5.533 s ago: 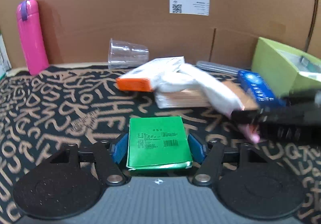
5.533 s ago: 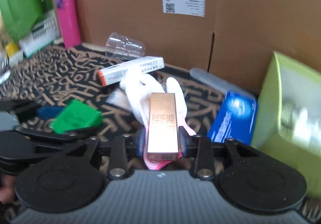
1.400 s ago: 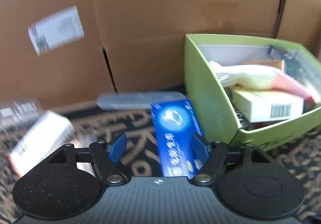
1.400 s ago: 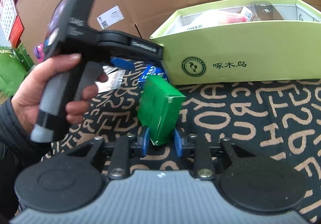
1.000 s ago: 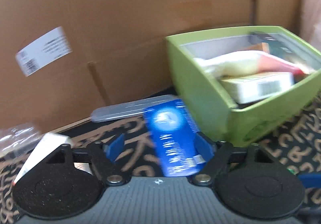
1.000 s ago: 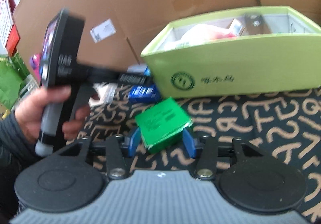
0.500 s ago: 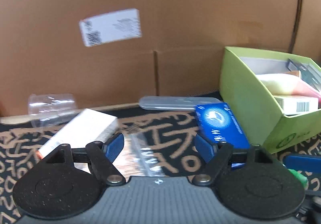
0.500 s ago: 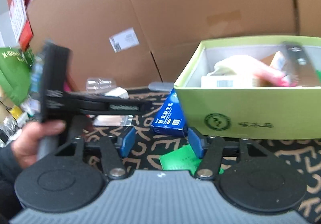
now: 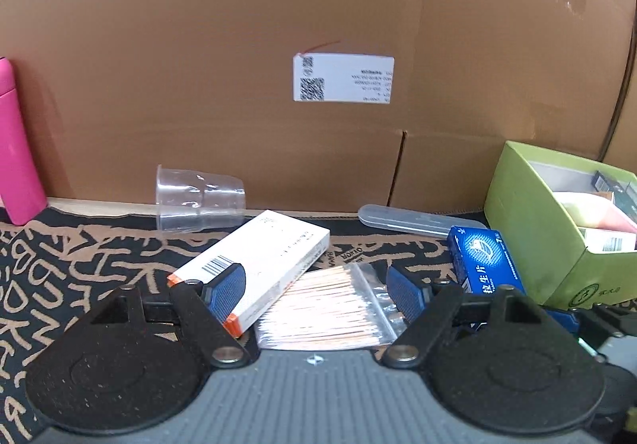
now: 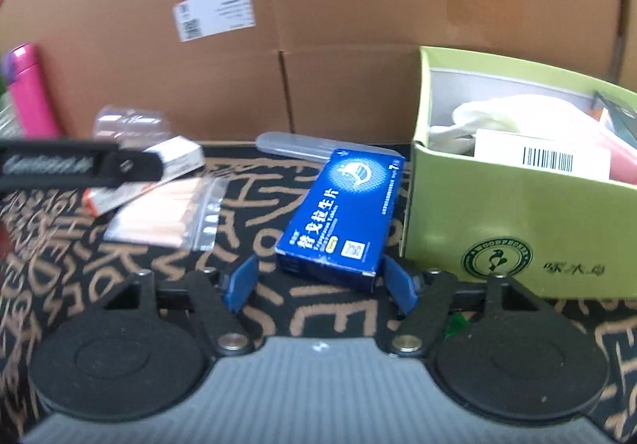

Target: Organize objects

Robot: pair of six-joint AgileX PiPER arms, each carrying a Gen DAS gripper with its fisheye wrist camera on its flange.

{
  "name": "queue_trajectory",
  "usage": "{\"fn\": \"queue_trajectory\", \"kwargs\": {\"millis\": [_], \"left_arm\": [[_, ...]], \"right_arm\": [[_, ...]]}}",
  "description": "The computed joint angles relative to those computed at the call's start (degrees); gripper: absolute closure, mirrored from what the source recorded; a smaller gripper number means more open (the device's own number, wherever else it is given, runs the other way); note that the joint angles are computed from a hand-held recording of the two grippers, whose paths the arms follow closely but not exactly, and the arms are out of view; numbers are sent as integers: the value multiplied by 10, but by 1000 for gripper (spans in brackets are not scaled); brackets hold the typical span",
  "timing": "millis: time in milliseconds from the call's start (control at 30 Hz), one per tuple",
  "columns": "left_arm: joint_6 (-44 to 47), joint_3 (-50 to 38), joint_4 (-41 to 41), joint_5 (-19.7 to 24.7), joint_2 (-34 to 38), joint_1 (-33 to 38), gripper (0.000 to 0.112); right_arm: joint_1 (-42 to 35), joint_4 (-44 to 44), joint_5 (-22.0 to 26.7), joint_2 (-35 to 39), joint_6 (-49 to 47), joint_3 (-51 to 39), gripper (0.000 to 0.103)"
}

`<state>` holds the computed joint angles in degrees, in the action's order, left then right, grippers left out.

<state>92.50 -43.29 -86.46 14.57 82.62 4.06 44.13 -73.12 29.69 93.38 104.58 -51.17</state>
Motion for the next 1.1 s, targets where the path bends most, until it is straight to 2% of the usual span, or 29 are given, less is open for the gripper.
{"fn": "queue_trajectory", "kwargs": {"millis": [33,100,167,233,300,333,367,433,600,667,700,767,867,1033,1100], "left_arm": [[4,4,-3,7,-6,9,30],[2,11,1,28,-16,31,30],[1,13,7,48,-19,50,30],[5,16,14,53,-22,61,30],[11,21,17,50,-25,68,30],[12,23,18,54,-26,73,30],[10,25,24,60,-25,79,30],[7,30,30,69,-26,87,30],[8,51,45,84,-44,86,30],[18,67,46,80,-62,73,30],[10,72,57,81,-70,63,30],[-15,79,80,81,-85,35,30],[-56,84,111,75,-107,-25,30],[-32,101,78,1,-112,-155,30],[-22,102,67,-21,-101,-190,30]], "right_arm": [[5,17,12,11,-6,-17,21],[17,41,50,41,-17,-58,18],[17,66,61,60,-23,-87,4],[17,79,72,76,-19,-109,2],[21,69,76,81,-4,-111,10],[26,58,82,79,7,-106,30],[29,45,86,75,13,-98,43],[22,36,62,48,22,-71,44],[48,21,48,-33,35,6,44],[63,-3,21,-110,65,72,44],[82,-1,32,-148,65,97,44],[124,11,60,-231,66,148,44],[214,72,172,-338,46,198,44],[339,134,348,-447,64,251,45],[373,150,396,-477,85,274,45]]}}
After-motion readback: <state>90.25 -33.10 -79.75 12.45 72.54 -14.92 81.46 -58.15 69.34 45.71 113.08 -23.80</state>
